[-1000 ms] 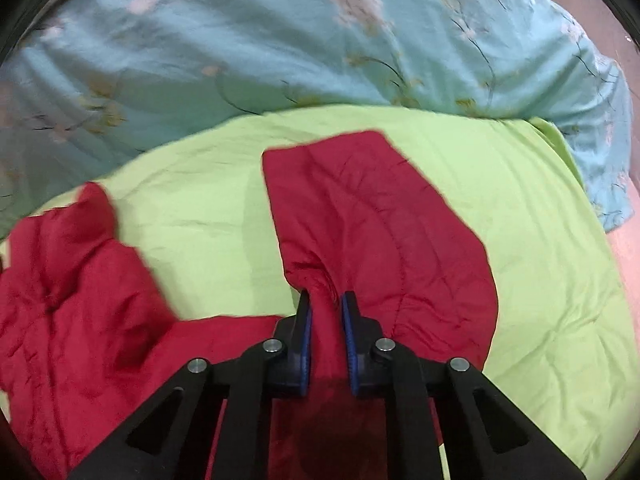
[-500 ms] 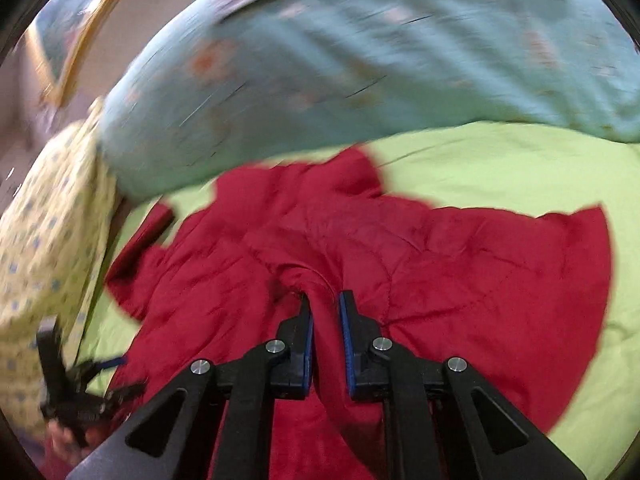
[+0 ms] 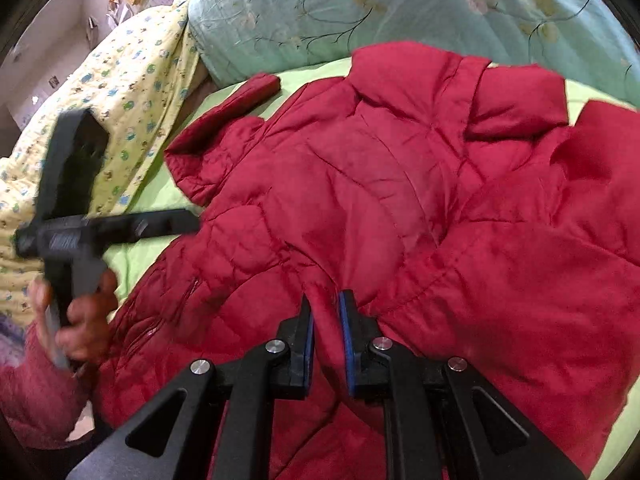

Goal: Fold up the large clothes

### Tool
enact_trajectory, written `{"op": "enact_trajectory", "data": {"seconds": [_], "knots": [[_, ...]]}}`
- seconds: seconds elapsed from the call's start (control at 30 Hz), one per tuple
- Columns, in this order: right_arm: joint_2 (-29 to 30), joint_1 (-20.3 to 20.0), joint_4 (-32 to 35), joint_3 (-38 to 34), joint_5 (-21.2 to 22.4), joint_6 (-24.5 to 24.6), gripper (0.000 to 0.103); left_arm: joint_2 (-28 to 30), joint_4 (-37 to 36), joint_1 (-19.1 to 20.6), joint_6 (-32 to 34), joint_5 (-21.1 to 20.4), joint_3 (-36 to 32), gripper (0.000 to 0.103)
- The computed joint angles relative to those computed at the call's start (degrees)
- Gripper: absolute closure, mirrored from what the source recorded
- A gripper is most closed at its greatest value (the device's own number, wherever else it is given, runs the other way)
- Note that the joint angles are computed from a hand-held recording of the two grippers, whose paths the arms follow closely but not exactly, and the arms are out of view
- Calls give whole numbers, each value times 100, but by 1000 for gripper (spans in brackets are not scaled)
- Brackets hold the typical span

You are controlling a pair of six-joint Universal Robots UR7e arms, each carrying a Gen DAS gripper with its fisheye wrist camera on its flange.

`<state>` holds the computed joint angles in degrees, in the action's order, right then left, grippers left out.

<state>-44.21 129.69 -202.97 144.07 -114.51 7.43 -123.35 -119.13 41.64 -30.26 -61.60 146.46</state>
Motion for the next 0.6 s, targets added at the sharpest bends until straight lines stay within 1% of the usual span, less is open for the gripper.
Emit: {"op": "enact_trajectory", "data": {"seconds": [0.03,0.07,0.1,0.17,0.2,0.23,0.27,0.3,0.33,0.37,0.4,0.43,0.47,0.5,0.53,0.57,0.6], "knots": [[-6,-57,-107,79,99,-78,91,358,-389,208,187,-94,-45,0],[6,-112,-197,128,193,-167,91,599,-646,349,320,-167,-76,0],[89,-117,-268,106,235,-213,91,955,-987,548,498,-284,-135,0],[156,-113,-318,95,269,-273,90,1507,-1442,879,722,-524,-260,0],[185,-114,-350,88,274,-312,90,1742,-1661,1009,841,-662,-309,4],[199,-121,-389,97,272,-317,87,1919,-1855,1093,959,-770,-334,11],[203,-135,-412,107,276,-317,87,2112,-2007,1147,1071,-840,-363,40],[203,-138,-436,127,263,-313,87,2202,-2036,1180,1139,-899,-391,64],[197,-122,-417,134,196,-270,87,2262,-2126,1222,1232,-1015,-394,69],[196,-94,-360,102,124,-211,87,2222,-2185,1214,1286,-1031,-365,79],[182,-70,-366,117,77,-164,87,2149,-2227,1147,1332,-970,-310,83],[145,-44,-384,153,59,-111,85,2057,-2200,1075,1342,-902,-266,83],[106,-37,-404,179,82,-67,82,1823,-2093,905,1262,-676,-161,85],[50,-36,-462,236,130,-16,80,1654,-1997,745,1173,-389,-80,85],[-25,8,-548,310,123,71,72,1469,-1851,567,1069,-58,-4,86],[-84,53,-599,347,47,126,65,1091,-1542,267,901,432,129,86],[-145,131,-659,389,-94,204,62,868,-1316,137,795,682,182,86]]}}
